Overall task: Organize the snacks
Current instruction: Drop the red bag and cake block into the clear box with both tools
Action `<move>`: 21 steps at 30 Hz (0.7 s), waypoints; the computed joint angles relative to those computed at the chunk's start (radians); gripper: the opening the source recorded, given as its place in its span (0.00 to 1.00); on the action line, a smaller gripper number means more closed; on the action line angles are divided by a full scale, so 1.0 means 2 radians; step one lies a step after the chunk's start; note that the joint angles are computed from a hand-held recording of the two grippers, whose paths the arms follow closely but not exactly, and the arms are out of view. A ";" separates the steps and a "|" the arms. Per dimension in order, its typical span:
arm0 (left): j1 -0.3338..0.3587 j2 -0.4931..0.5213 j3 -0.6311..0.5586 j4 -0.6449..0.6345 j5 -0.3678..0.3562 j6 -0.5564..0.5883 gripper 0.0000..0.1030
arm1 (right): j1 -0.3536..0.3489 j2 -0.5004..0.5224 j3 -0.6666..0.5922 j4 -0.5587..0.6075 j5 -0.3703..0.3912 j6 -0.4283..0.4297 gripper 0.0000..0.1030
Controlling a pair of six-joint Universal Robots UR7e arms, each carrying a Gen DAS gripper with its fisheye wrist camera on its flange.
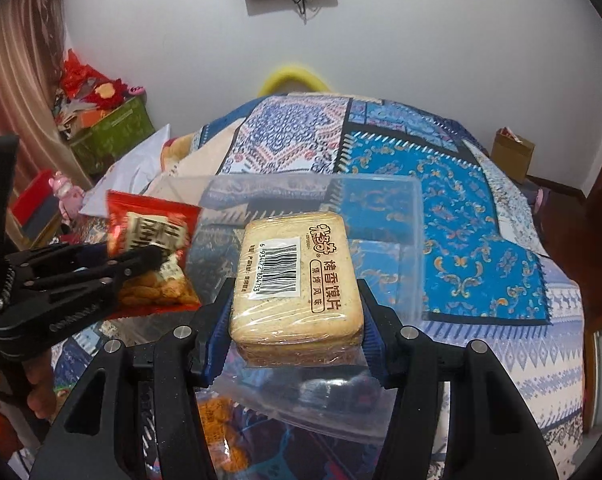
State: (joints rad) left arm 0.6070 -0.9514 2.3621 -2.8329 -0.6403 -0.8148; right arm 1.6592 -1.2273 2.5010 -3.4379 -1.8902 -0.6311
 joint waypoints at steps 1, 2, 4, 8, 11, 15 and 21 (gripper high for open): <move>0.002 0.002 -0.001 0.001 -0.004 0.001 0.32 | 0.000 0.002 -0.001 0.002 -0.002 -0.002 0.51; 0.003 0.003 -0.001 0.001 -0.006 0.003 0.32 | 0.001 0.005 -0.001 0.001 -0.006 -0.005 0.51; 0.002 0.006 -0.003 0.007 -0.007 0.005 0.32 | 0.002 0.011 -0.003 0.000 -0.011 -0.007 0.51; -0.003 0.008 -0.007 0.029 -0.010 0.010 0.33 | 0.003 0.017 -0.003 -0.002 -0.016 -0.008 0.51; -0.007 0.007 -0.007 0.042 -0.015 0.009 0.38 | 0.010 0.014 -0.004 0.007 -0.023 -0.008 0.56; -0.018 -0.004 0.001 0.050 -0.017 -0.007 0.45 | 0.025 0.019 0.004 -0.030 -0.040 -0.028 0.64; -0.050 -0.041 0.017 0.080 -0.022 -0.043 0.49 | 0.036 -0.019 0.021 -0.018 -0.034 -0.026 0.64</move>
State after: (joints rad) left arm 0.5076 -1.0340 2.3964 -2.6721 -0.6834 -0.9000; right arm 1.7321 -1.2660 2.5433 -3.4737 -1.9585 -0.6840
